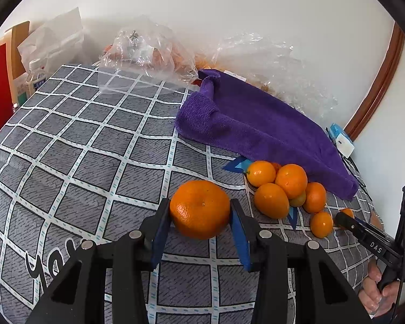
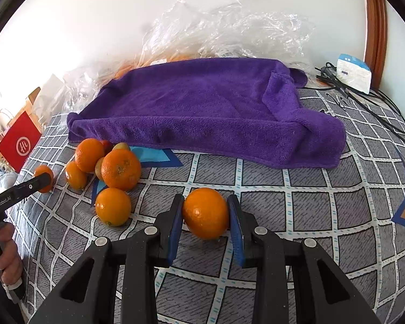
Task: Organize fruits
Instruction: 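Lift the orange with the right gripper and carry it over the purple towel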
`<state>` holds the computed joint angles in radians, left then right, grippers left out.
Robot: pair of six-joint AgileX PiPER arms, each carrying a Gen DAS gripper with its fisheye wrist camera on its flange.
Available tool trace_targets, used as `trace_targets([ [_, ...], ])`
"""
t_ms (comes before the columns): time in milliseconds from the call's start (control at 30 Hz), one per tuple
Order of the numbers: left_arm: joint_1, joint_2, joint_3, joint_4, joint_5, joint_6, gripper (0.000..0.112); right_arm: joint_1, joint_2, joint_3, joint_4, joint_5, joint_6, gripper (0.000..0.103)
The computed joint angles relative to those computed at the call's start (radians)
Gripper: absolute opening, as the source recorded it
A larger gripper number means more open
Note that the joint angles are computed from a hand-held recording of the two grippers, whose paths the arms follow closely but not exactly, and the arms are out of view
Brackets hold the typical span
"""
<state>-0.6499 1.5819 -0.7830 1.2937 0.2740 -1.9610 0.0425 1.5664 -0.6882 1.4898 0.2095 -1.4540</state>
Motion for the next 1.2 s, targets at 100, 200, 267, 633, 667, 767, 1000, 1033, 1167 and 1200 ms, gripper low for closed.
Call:
trace_targets([
  [100, -0.011, 0.004, -0.01, -0.027, 0.012, 0.044, 0.041, -0.003, -0.009, 0.007, -0.043, -0.01, 0.053, 0.032],
  [200, -0.032, 0.003, -0.02, -0.06, 0.035, 0.088, 0.041, -0.01, -0.03, 0.027, -0.029, -0.01, 0.041, 0.032],
  [267, -0.022, -0.007, -0.024, -0.171, 0.008, 0.187, 0.041, -0.012, -0.049, 0.041, -0.049, -0.015, 0.061, 0.032],
  [633, -0.006, -0.056, -0.163, -0.535, 0.096, 0.592, 0.041, -0.027, -0.128, -0.036, -0.448, 0.002, 0.445, 0.032],
  [667, -0.002, -0.05, -0.197, -0.573, 0.121, 0.639, 0.041, -0.027, -0.126, -0.059, -0.506, 0.008, 0.504, 0.032],
  [767, 0.009, -0.026, -0.294, -0.638, 0.184, 0.735, 0.041, -0.03, -0.117, -0.127, -0.634, 0.037, 0.635, 0.032],
  [1000, 0.043, 0.087, -0.536, -0.788, 0.286, 0.973, 0.041, -0.018, -0.056, -0.297, -0.848, 0.077, 0.858, 0.032],
  [1033, 0.045, 0.105, -0.567, -0.794, 0.295, 0.995, 0.041, -0.015, -0.041, -0.322, -0.875, 0.079, 0.886, 0.032],
  [1167, 0.061, 0.187, -0.69, -0.846, 0.321, 1.097, 0.041, 0.004, 0.029, -0.426, -0.995, 0.083, 0.992, 0.032],
  [1200, 0.067, 0.208, -0.718, -0.866, 0.324, 1.119, 0.041, 0.007, 0.052, -0.454, -1.029, 0.086, 1.023, 0.032],
])
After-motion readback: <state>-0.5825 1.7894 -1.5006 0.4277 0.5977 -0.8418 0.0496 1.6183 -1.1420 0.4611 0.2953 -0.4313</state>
